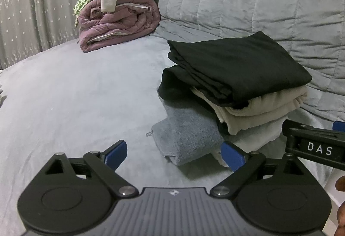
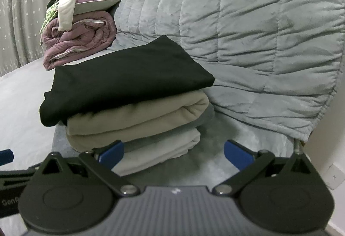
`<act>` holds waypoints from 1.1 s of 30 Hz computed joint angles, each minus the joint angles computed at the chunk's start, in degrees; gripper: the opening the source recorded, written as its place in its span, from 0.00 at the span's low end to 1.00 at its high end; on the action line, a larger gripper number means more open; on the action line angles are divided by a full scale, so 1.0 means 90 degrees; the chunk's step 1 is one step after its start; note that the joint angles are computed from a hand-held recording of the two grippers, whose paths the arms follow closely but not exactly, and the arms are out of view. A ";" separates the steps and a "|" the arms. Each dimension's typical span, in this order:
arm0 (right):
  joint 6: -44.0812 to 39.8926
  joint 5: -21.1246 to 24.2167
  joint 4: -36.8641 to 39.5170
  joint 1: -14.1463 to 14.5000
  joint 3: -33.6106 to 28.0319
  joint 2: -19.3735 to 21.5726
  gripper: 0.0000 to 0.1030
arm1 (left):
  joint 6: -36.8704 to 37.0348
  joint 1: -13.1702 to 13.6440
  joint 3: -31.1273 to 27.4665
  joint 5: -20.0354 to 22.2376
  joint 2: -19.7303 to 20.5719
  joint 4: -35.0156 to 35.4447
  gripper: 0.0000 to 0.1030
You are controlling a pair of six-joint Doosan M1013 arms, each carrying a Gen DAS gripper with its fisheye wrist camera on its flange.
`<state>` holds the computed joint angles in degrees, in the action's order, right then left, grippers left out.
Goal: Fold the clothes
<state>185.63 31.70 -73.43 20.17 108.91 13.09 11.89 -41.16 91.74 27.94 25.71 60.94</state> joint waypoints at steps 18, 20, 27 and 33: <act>-0.0050 0.0055 0.0042 0.0006 -0.0019 0.0015 1.00 | -0.0061 -0.0026 -0.0004 0.0054 0.0009 0.0069 0.92; -0.0047 0.0055 0.0039 0.0006 -0.0017 0.0013 1.00 | -0.0095 -0.0035 0.0001 0.0072 0.0008 0.0119 0.92; -0.0042 0.0064 0.0037 0.0002 -0.0020 0.0020 1.00 | -0.0129 -0.0052 -0.0001 0.0132 0.0014 0.0209 0.92; -0.0058 0.0091 0.0054 0.0010 -0.0032 0.0029 1.00 | -0.0106 -0.0050 -0.0007 0.0142 0.0013 0.0197 0.92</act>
<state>185.10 32.52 -72.94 20.26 108.63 13.36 10.94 -41.61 91.68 29.22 25.83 62.71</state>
